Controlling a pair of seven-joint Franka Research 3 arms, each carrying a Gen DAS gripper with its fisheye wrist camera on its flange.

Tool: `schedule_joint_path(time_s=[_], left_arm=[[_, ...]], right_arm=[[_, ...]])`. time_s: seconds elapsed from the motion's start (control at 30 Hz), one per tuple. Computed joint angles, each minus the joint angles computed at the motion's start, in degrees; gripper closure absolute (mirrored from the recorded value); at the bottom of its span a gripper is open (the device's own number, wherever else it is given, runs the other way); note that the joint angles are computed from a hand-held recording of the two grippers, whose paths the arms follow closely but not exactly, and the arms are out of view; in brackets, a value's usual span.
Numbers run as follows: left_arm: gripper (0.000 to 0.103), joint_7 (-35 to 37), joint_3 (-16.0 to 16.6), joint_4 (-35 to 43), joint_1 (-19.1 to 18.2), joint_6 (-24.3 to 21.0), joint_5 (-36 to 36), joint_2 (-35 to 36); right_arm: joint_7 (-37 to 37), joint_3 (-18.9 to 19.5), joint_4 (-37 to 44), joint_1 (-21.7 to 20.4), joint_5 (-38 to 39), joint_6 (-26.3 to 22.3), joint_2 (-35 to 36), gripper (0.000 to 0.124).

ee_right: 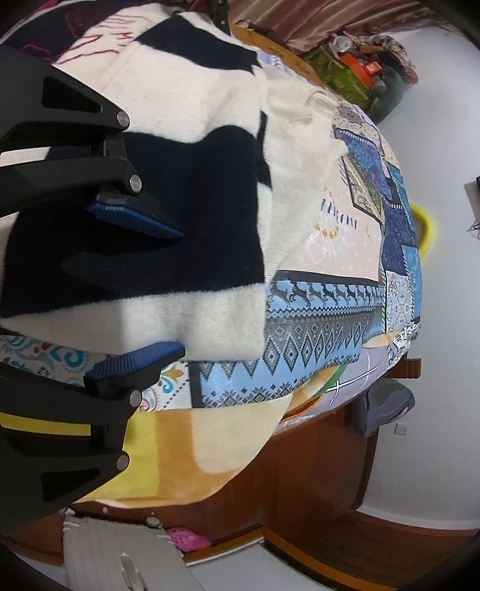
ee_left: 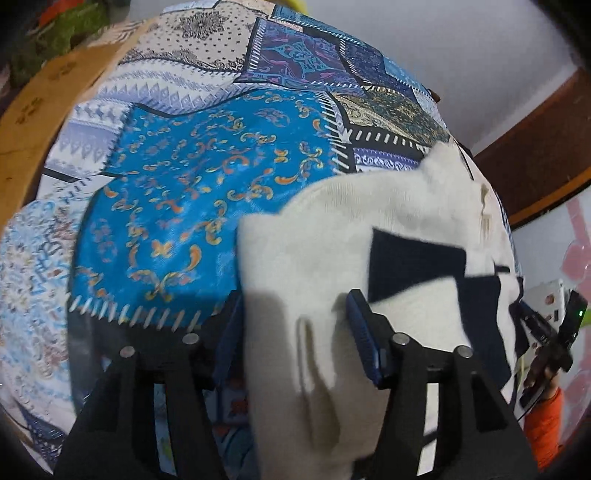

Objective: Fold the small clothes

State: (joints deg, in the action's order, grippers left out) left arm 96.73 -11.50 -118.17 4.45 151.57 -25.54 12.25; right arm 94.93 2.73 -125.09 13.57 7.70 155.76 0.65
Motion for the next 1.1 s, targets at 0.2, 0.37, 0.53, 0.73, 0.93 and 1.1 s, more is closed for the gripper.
schedule_joint_path(time_s=[0.2, 0.37, 0.53, 0.73, 0.93, 1.1], left_arm=[[0.087, -8.89, 2.52, 1.58, -3.45, 2.90, 13.68, 1.55], [0.090, -19.03, 5.04, 3.73, -4.82, 4.84, 25.96, 2.66], [0.093, -24.16, 5.91, 7.74, -4.56, 3.72, 32.58, 5.49], [0.092, -21.60, 4.26, 5.38, -2.43, 4.37, 34.06, 4.60], [0.083, -18.40, 3.50, -2.00, -1.31, 4.95, 31.72, -2.35], [0.055, -17.63, 4.46, -10.43, -1.88, 6.75, 29.79, -10.67]], right_arm=[[0.76, -0.07, 0.94, 0.17, -1.93, 1.61, 0.65, 0.117], [-0.02, 0.01, 5.35, 0.67, -3.55, 1.64, 3.43, 0.124], [0.64, -0.38, 12.02, 2.25, -5.19, 2.01, 8.22, 0.124], [0.27, -0.92, 15.58, 3.83, -6.72, 0.38, 10.38, 0.123], [-2.82, 0.04, 10.69, 3.15, -3.08, -2.58, 4.27, 0.086], [-0.29, 0.71, 3.84, 2.73, -5.71, -2.59, -3.24, 0.062]])
